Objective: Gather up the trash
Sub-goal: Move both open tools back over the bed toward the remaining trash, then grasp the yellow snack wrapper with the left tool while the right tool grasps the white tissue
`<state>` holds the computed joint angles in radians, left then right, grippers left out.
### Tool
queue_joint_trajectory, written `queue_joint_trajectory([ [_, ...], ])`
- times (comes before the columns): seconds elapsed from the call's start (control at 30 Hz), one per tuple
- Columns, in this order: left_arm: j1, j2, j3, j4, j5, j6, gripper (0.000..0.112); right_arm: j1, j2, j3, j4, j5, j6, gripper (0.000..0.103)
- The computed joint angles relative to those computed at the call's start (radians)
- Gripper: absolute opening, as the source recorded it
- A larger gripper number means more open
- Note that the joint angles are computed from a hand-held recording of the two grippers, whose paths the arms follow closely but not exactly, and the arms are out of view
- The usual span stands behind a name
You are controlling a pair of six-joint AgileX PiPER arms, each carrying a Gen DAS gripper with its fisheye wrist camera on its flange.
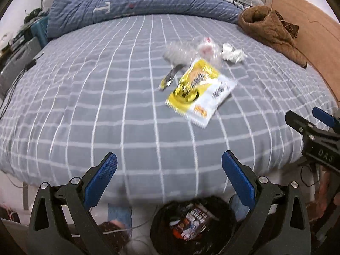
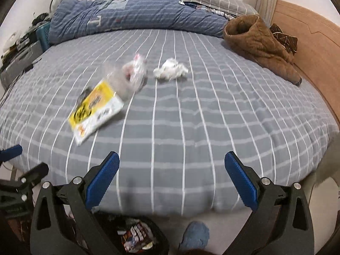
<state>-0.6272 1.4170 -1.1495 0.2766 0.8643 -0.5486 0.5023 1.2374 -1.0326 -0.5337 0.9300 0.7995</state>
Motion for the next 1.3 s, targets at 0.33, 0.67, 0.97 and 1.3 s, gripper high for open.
queue_joint_trajectory([
  [0.33, 0.045, 0.245, -0.252, -0.067, -0.017, 0.118, 0.097, -0.228, 0.282, -0.268, 0.142, -0.130, -0.269, 0.095],
  [0.67, 0.070, 0.418, -0.408, -0.151, -0.019, 0.233, 0.097, -0.325, 0.613, -0.621, 0.277, -0.117, -0.454, 0.082],
  [0.97, 0.091, 0.516, -0.487, -0.228, -0.003, 0.292, 0.084, -0.363, 0.795, -0.806, 0.365, -0.060, -0.538, 0.065],
  [1.3, 0.076, 0.539, -0.491, -0.209, -0.026, 0.279, 0.054, -0.364, 0.853, -0.853, 0.429, -0.037, -0.605, 0.025],
])
